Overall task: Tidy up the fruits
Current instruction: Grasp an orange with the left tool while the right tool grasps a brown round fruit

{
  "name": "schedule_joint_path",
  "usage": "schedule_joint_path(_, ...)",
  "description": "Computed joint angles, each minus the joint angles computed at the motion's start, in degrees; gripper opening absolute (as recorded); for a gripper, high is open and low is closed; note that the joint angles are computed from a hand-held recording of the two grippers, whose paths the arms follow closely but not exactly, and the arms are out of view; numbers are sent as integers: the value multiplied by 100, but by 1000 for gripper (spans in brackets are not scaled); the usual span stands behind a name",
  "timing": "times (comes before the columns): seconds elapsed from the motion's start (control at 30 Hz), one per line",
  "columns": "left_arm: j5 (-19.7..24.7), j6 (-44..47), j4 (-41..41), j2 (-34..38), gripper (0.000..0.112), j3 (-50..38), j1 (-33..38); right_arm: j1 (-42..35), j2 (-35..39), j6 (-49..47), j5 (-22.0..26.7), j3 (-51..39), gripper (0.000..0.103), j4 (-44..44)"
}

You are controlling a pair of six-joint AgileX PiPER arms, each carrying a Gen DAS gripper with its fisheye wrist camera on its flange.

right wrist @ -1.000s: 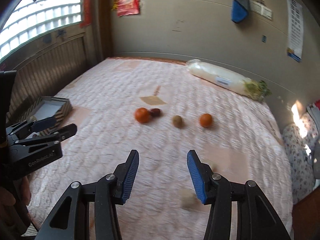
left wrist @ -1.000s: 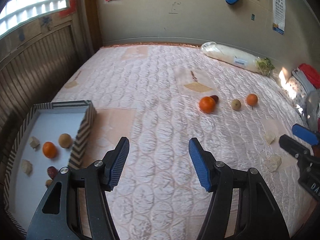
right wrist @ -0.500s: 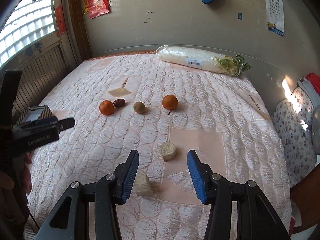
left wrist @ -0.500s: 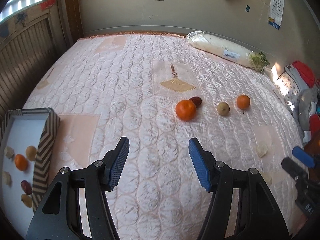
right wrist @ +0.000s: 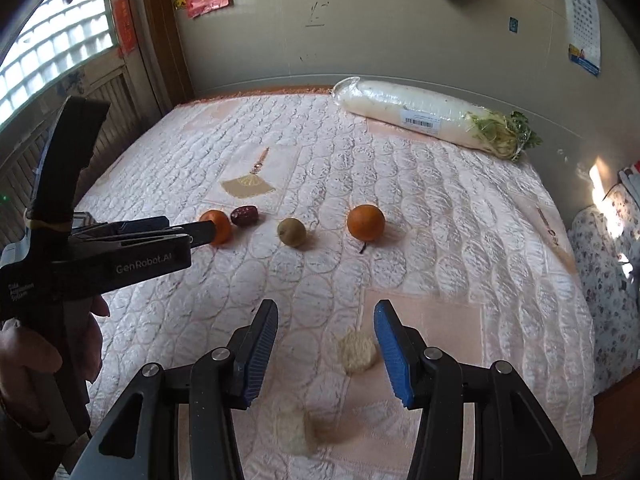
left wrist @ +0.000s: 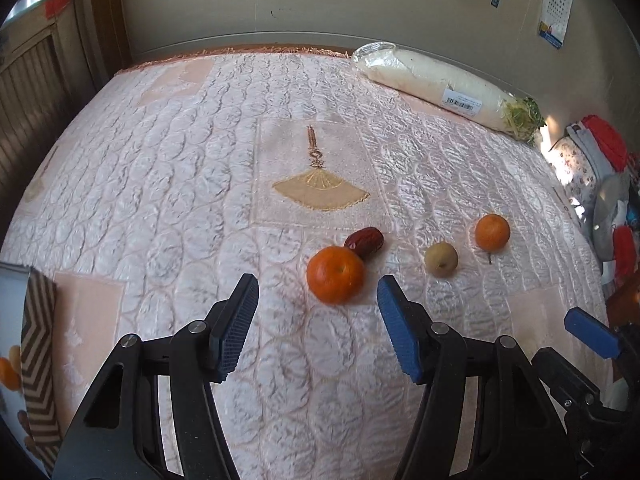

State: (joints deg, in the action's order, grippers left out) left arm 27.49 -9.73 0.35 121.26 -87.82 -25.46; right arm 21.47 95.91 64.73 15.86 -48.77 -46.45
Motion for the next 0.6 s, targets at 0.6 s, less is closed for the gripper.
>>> schedule_joint_path(0.6, -159, 218, -494, 226, 32, -39, 194, -300, 1407, -2916, -59, -1526, 48, 2326)
